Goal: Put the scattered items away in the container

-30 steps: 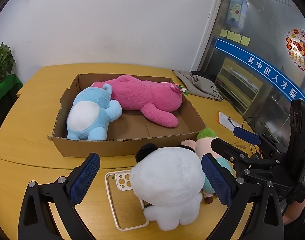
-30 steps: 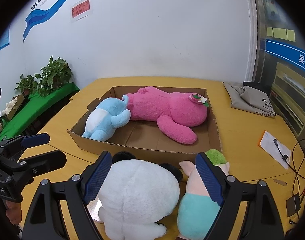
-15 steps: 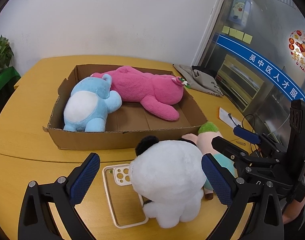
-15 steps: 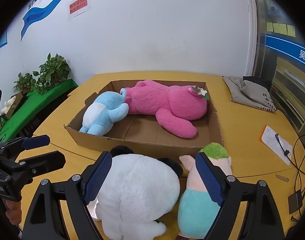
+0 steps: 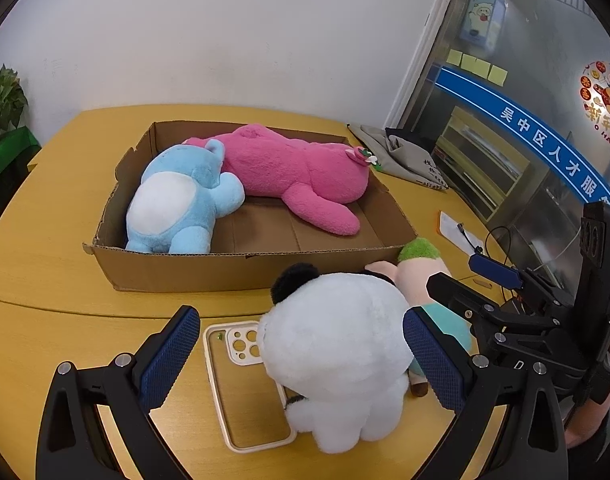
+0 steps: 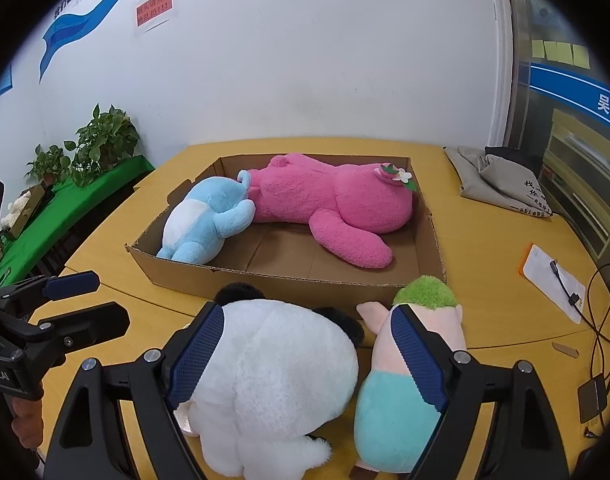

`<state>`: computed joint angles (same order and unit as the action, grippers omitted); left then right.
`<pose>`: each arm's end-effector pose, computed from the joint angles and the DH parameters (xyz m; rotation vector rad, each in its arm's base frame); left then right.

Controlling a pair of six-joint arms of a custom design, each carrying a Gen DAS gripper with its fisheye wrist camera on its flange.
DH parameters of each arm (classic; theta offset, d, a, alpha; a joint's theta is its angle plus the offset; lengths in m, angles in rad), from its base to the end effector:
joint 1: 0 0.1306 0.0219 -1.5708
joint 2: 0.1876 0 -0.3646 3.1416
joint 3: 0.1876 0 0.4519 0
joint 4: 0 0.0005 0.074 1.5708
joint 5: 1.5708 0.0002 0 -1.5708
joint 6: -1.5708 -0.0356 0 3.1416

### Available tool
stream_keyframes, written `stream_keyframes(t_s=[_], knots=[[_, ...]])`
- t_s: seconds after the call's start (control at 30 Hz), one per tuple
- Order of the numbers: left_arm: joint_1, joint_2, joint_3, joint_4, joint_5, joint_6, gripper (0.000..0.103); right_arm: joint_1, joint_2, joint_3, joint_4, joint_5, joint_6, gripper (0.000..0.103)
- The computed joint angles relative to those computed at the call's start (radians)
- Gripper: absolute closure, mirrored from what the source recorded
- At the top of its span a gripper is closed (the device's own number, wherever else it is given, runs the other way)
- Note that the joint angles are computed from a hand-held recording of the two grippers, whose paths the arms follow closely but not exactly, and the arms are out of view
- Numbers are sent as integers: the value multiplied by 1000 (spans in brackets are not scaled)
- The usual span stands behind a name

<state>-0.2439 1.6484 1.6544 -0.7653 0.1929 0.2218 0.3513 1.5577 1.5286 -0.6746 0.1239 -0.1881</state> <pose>0.6273 -0.1637 0.4100 0.1239 2.3543 -0.4553 0.5840 0.2088 0.4056 -0.1201 2.2689 0.1443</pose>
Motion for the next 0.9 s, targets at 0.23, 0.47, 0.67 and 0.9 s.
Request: stream_keyframes(t_s=[0.23, 0.47, 0.67, 0.9], knots=[[0, 4, -1, -6, 7, -2, 0, -1, 4, 0, -5, -4, -5, 17], [6, 10, -5, -3, 23, 8, 0, -1, 8, -1, -12, -3, -9, 17], [9, 12, -9, 0, 37, 5, 0, 0, 15, 6, -18, 0, -7, 17], [10, 19, -10, -3, 42, -1, 0, 0, 24, 9, -26, -2, -4, 17]])
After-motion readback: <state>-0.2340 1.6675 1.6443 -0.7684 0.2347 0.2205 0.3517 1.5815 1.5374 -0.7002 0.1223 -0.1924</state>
